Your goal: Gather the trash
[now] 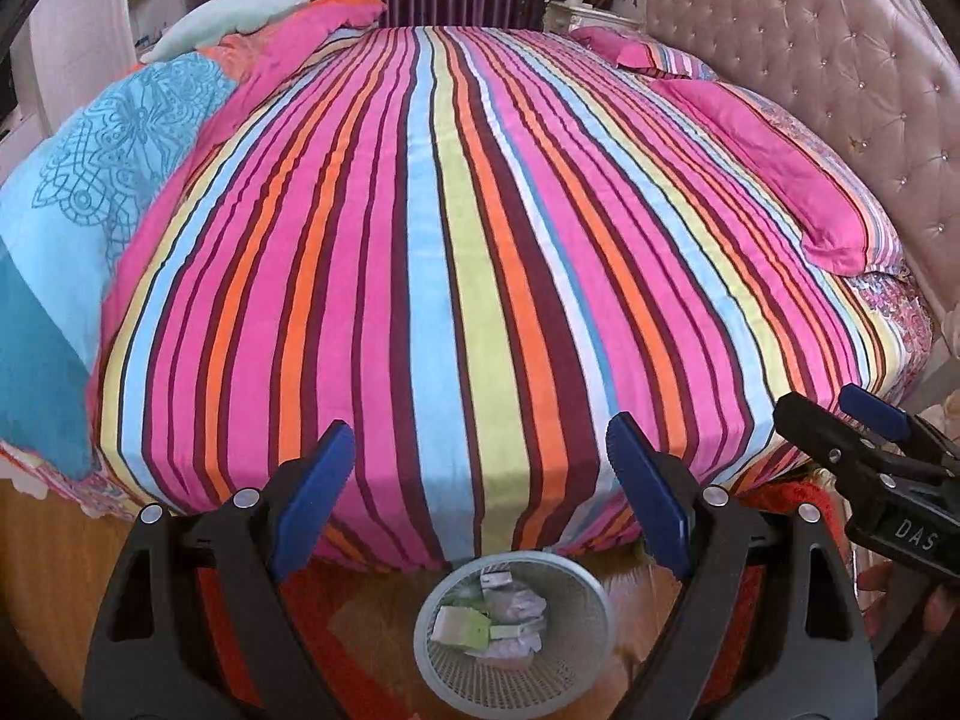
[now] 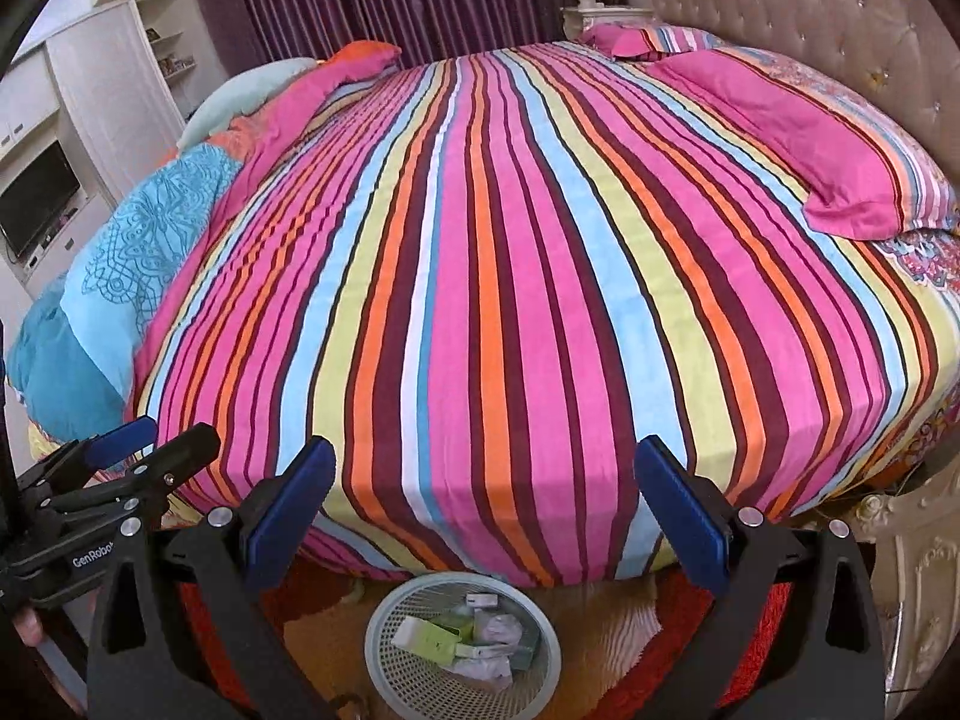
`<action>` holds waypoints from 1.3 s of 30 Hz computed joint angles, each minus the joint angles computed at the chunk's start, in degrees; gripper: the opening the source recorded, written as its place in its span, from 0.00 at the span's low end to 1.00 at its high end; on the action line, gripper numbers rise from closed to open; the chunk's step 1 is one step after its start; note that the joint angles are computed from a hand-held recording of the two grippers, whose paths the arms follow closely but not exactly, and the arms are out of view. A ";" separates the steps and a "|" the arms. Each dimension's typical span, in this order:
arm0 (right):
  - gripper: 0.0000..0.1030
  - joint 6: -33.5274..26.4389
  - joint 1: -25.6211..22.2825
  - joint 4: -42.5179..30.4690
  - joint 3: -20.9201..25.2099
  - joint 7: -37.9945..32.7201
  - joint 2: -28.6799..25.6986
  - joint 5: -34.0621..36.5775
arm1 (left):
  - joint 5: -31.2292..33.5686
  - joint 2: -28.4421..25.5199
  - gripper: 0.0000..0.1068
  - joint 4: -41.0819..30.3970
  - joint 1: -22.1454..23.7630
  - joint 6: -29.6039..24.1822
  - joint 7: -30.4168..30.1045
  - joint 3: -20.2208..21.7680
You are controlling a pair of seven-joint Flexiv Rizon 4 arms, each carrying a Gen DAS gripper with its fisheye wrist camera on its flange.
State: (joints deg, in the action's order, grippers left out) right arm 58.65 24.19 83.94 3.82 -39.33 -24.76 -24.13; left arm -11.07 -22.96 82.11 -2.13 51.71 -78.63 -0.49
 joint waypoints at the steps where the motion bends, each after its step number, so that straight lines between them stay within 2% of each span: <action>1: 0.93 0.10 -0.01 -0.20 -0.03 -0.01 -0.14 0.04 | 0.16 -0.17 0.78 -0.43 -0.09 0.09 -0.10 0.02; 9: 0.93 0.31 0.42 -0.50 -0.67 0.25 -0.29 -1.05 | 2.11 -0.94 0.78 -2.82 -0.72 -0.45 -0.64 0.47; 39: 0.93 -0.62 -0.09 -1.45 -0.26 -0.18 -0.82 0.55 | -0.97 -1.28 0.78 -2.88 0.23 -1.75 1.60 -0.43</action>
State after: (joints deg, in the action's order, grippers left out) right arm 58.03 24.10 82.49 3.56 -39.51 -25.58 -23.58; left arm -12.04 -24.24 79.23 -1.90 49.96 -77.03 -0.92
